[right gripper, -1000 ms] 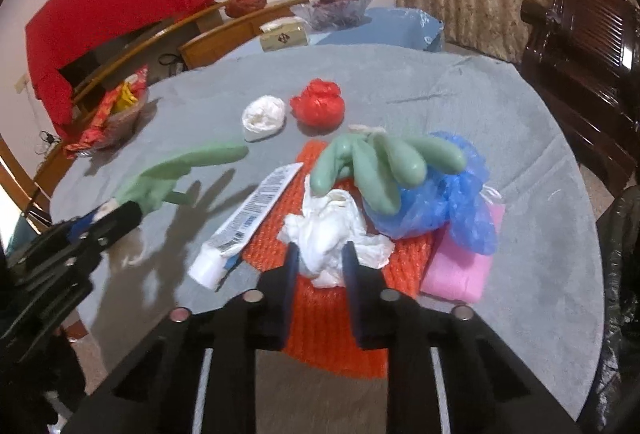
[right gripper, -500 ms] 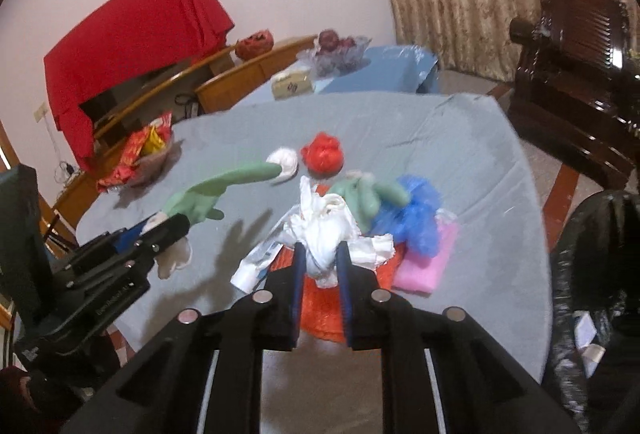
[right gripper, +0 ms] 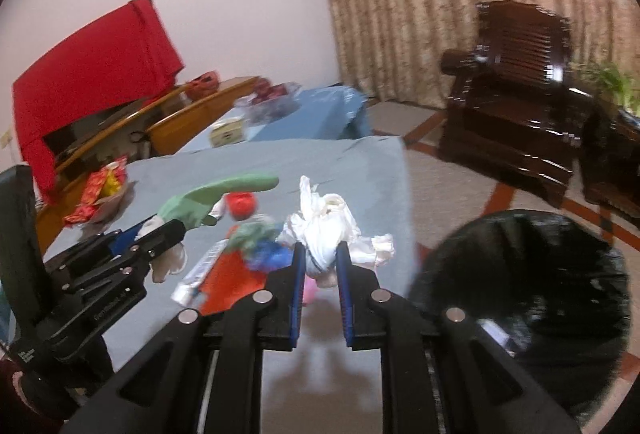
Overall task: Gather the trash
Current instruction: 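Lift the glove with the left gripper while the right gripper lifts the tissues toward the bin, then open both grippers over the bin to drop the glove and tissues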
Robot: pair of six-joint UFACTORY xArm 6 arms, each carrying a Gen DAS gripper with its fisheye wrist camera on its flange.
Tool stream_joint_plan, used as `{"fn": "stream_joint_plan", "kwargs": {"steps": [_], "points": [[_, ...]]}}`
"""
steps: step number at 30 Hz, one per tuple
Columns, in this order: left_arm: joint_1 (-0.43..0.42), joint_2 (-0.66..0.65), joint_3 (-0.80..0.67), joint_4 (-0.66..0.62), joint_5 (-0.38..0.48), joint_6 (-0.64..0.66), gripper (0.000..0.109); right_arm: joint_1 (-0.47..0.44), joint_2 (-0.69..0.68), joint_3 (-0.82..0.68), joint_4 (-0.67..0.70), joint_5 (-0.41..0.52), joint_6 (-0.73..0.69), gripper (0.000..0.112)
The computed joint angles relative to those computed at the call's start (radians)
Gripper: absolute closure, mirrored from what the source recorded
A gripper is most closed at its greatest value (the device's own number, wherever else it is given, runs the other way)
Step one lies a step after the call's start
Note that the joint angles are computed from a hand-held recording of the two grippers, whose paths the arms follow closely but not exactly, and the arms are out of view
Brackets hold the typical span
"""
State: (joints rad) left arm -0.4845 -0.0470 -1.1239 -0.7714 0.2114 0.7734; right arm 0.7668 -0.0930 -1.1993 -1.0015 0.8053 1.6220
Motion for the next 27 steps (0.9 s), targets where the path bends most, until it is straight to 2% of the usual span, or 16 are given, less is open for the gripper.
{"fn": "stream_joint_plan", "kwargs": {"steps": [16, 24, 27], "points": [[-0.264, 0.174, -0.189, -0.134, 0.038, 0.121, 0.083, 0.032, -0.445, 0.395, 0.038, 0.324, 0.083, 0.097], [-0.337, 0.309, -0.314, -0.111, 0.087, 0.091, 0.083, -0.013, -0.578, 0.531, 0.072, 0.358, 0.096, 0.097], [-0.349, 0.347, -0.355, -0.103, 0.120, 0.083, 0.080, -0.030, -0.607, 0.565, 0.083, 0.361, 0.091, 0.096]]}}
